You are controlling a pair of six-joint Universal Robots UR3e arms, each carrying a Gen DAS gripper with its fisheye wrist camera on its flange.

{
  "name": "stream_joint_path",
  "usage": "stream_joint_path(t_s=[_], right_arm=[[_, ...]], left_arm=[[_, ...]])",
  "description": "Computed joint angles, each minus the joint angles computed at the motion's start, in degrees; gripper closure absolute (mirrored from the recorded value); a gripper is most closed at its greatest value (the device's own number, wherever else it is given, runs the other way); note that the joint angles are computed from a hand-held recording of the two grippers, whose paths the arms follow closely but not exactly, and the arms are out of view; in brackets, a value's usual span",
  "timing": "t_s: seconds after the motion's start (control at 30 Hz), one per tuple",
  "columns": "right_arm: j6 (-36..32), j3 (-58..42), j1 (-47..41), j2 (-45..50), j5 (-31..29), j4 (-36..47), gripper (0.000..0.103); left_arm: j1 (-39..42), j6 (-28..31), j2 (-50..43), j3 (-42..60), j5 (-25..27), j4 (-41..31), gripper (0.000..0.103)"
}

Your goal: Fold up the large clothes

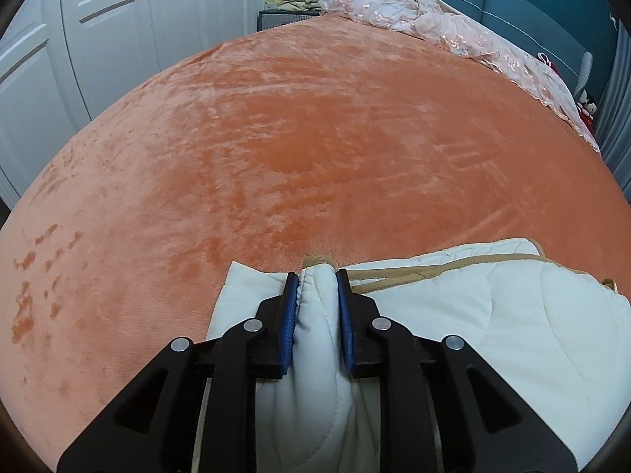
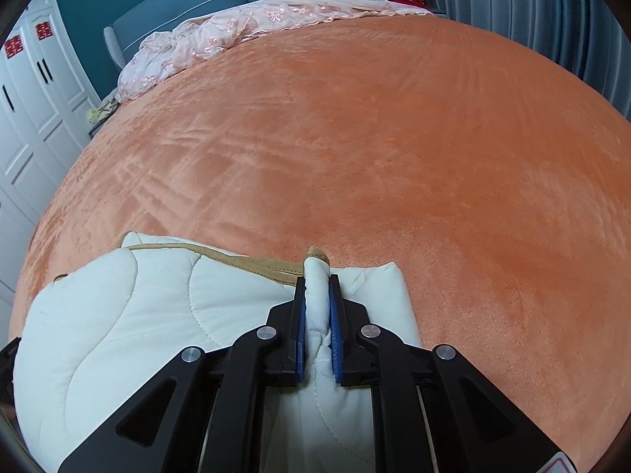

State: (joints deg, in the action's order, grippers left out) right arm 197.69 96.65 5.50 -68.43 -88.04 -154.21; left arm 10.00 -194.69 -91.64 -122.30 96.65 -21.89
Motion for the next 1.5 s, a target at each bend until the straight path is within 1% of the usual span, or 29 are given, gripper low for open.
stream_joint_path(t_s=[0.23, 0.33, 0.4, 0.43, 0.47, 0.5, 0.53, 0.57, 0.6, 0.63, 0.67, 0.73, 0.77, 0.8, 0.83, 0.87, 0.9, 0.93, 0.97, 1.03, 1.1, 1.17, 1.23, 1.33, 1.4, 1.5], right_arm=[[0.95, 1.72, -0.85, 0.28, 1.78, -2.73, 0.092], [1.26, 1.52, -1.18, 0.26, 2.51, -2.58, 0.092], [1.32, 0.54, -2.33, -0.73, 4.24, 0.13, 0.092], [1.73, -0.36, -3.1, -1.87, 4.7, 2.51, 0.09], [2.9, -0.66, -3.65, -3.74, 4.09, 4.02, 0.085], [4.32, 0.4, -4.4, -6.18, 3.93, 3.57, 0.075], [5.86, 2.35, -5.47, -9.34, 4.29, 2.14, 0.07], [6.91, 3.79, -6.16, -12.03, 4.2, 1.15, 0.068], [7.1, 3.8, -6.28, -14.27, 3.64, 1.71, 0.066], [6.45, 2.82, -5.96, -15.6, 3.4, 3.09, 0.066], [5.45, 1.6, -5.43, -16.27, 4.09, 4.51, 0.066], [3.69, -2.43, -2.85, -15.32, 6.7, 8.0, 0.066], [2.93, -4.51, -1.1, -14.08, 7.74, 9.42, 0.066], [2.29, -7.25, 1.4, -12.03, 8.35, 10.97, 0.069], [1.78, -9.82, 3.83, -9.86, 8.88, 12.11, 0.075], [1.34, -12.47, 6.25, -7.46, 9.18, 13.09, 0.079], [0.71, -15.66, 8.89, -4.71, 8.81, 14.6, 0.092], [0.06, -19.18, 11.44, -1.78, 7.74, 16.27, 0.1], [-0.48, -22.38, 13.45, 0.77, 6.61, 17.55, 0.1], [-1.02, -27.18, 16.67, 5.22, 4.99, 19.15, 0.102], [-0.56, -31.88, 18.12, 9.4, 4.56, 21.42, 0.103], [-0.16, -34.55, 18.66, 12.55, 3.76, 22.76, 0.103], [0.89, -34.59, 19.06, 14.42, 3.82, 22.49, 0.103], [1.58, -32.02, 18.84, 15.48, 4.35, 19.54, 0.103], [1.01, -31.88, 19.34, 16.33, 3.12, 18.55, 0.103], [0.51, -32.06, 19.86, 17.37, 1.83, 17.28, 0.103]], left_arm=[[-0.46, -0.86, -1.43, -0.45, 0.62, 2.39, 0.083], [-0.54, -0.95, -1.38, 0.5, 0.83, 0.9, 0.082], [0.38, -0.78, -0.12, 2.61, -0.06, -3.72, 0.078], [1.29, -0.72, 1.15, 4.06, -0.45, -6.8, 0.076], [2.1, -0.93, 2.91, 5.03, -0.21, -9.22, 0.067], [3.58, -0.93, 5.96, 5.56, -0.5, -11.15, 0.056], [5.11, -0.65, 9.12, 5.44, -1.24, -12.03, 0.048], [6.19, -0.44, 12.04, 5.97, -0.72, -12.94, 0.036], [5.77, -0.88, 13.53, 7.96, 2.68, -14.56, 0.033], [5.82, -0.58, 14.79, 10.09, 3.93, -16.61, 0.033], [6.57, 0.1, 15.94, 12.1, 2.28, -18.58, 0.034], [6.51, 0.44, 17.04, 15.9, -2.74, -22.2, 0.038], [5.24, 0.33, 16.58, 17.12, -4.53, -22.93, 0.045], [3.25, 0.57, 15.37, 18.47, -7.35, -24.04, 0.053], [1.23, 0.41, 13.86, 19.27, -9.51, -24.68, 0.057], [-1.04, -0.28, 11.85, 19.6, -11.42, -24.61, 0.07], [-3.77, -1.07, 9.03, 20.04, -13.01, -24.62, 0.086], [-6.35, -1.81, 6.19, 20.41, -13.38, -24.11, 0.092], [-8.72, -2.77, 3.57, 20.43, -12.41, -22.24, 0.097], [-12.97, -4.54, -1.67, 20.76, -10.8, -19.58, 0.099], [-15.15, -6.0, -5.32, 20.52, -10.13, -17.25, 0.1], [-16.74, -6.38, -7.41, 19.66, -8.2, -14.76, 0.101], [-17.7, -6.78, -9.32, 19.06, -7.03, -12.27, 0.101], [-17.64, -7.24, -10.89, 16.76, -7.09, -7.82, 0.1], [-18.81, -7.34, -12.67, 16.22, -5.26, -4.64, 0.101], [-20.98, -7.42, -14.53, 16.72, -1.94, -2.84, 0.101]])
